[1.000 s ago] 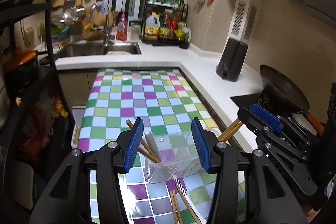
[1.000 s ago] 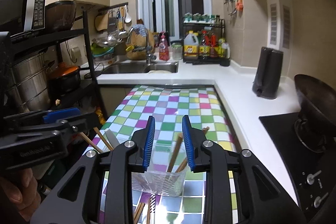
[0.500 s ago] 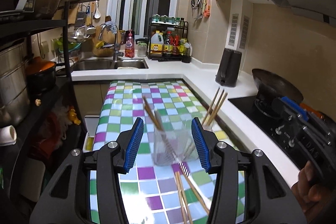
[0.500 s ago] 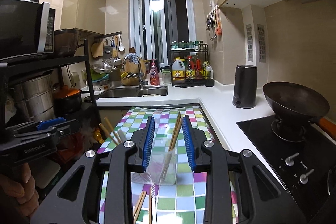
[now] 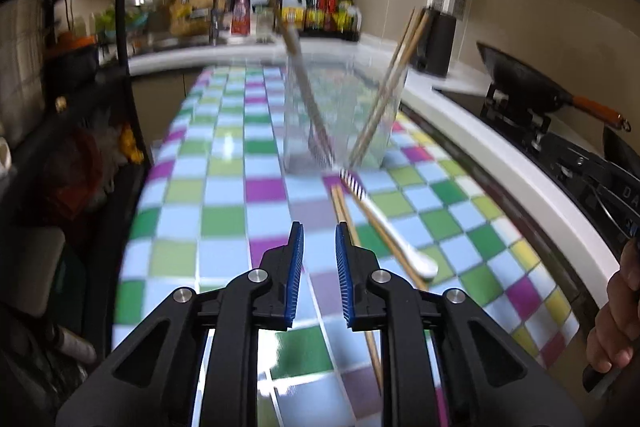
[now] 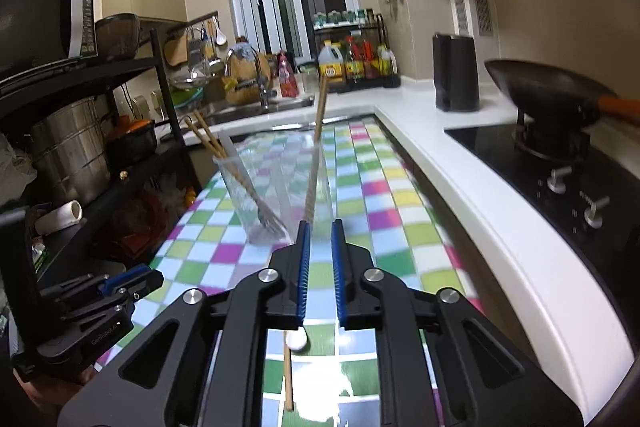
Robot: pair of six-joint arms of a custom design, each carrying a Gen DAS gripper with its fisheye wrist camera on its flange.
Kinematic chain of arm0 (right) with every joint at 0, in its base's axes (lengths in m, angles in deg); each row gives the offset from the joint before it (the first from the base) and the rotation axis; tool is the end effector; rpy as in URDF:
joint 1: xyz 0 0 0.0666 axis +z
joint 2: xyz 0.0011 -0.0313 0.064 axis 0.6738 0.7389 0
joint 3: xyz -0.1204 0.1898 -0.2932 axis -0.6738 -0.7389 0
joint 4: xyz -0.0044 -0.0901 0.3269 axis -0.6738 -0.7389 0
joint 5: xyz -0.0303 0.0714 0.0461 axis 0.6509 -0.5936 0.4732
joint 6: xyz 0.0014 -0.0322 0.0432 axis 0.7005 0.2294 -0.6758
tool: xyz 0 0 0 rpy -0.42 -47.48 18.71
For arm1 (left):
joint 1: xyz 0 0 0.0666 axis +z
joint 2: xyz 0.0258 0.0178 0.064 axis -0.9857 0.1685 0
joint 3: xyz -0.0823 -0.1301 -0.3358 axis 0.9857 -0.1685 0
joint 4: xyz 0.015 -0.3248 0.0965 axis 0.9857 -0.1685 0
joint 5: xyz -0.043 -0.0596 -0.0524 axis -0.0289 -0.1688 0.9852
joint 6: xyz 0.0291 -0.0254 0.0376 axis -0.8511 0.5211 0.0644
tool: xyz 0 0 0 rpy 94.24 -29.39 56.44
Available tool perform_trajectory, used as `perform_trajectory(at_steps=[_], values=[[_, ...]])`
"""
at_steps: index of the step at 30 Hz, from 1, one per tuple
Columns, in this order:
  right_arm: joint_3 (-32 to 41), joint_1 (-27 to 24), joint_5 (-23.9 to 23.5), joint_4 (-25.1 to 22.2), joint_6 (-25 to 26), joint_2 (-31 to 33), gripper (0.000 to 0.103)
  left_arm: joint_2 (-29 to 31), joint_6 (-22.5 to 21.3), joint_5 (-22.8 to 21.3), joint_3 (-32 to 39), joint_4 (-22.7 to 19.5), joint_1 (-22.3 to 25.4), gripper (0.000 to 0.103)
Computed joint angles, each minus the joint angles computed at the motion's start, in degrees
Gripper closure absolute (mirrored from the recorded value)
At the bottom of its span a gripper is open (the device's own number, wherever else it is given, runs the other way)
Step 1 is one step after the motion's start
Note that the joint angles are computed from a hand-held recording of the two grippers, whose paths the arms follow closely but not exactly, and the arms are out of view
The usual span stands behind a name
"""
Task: Organize utensils
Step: 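Move both open grippers back down toward the remaining utensils on the cloth, then close the left gripper on a chopstick while the right gripper grasps the white spoon handle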
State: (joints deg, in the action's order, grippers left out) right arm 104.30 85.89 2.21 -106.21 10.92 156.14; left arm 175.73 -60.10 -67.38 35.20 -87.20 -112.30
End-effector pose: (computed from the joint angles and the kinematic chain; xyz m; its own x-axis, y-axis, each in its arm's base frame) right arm 0.3584 0.3068 0.5789 -0.4455 0.2280 -0.8658 0.1895 0.9691 0.1577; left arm 0.4504 -0.2823 0.5361 -0.6026 0.1801 -0.7774 0.4421 0.8864 -0.1374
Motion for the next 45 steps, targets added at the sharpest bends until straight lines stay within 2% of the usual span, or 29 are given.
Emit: perform_trajectory(at_steps=[4,8,13,20,26,36,39,45], values=[[-6.6,-0.4,-3.4,1.1,-3.9,-2.0,0.093,1.7,3.2,3.9,0.4,-3.4,1.2,0.087],[-9.9,-1.7,-10.4,3.0,-5.5,-1.8,0.091,1.7,5.8,6.8,-1.2,-4.7,1.2,0.087],[-9.6,-3.9,-19.2,4.1,-7.0,1.3,0.090,2.1,6.1,8.0,-2.0,-5.2,-0.2,0.087],[-8.5,-5.3,-23.9,4.8,-10.6,4.3,0.088,2.4,6.1,8.5,-1.9,-5.9,-0.1,0.087],[-5.0,-5.6,-23.9,1.2,-11.2,7.1,0.087,3.0,7.0,12.2,-1.7,-6.8,0.1,0.087],[-3.0,-4.8,-23.4,-0.9,-9.8,8.5,0.084,3.3,5.4,10.5,-1.6,-7.6,-1.4,0.087],[-2.8,-4.5,-23.2,-1.3,-9.0,8.6,0.090,3.6,4.5,9.2,-1.3,-8.4,-2.0,0.087],[-2.8,-4.0,-20.3,-3.2,-9.1,8.1,0.094,3.9,3.7,7.7,-0.9,-9.6,-2.2,0.087]])
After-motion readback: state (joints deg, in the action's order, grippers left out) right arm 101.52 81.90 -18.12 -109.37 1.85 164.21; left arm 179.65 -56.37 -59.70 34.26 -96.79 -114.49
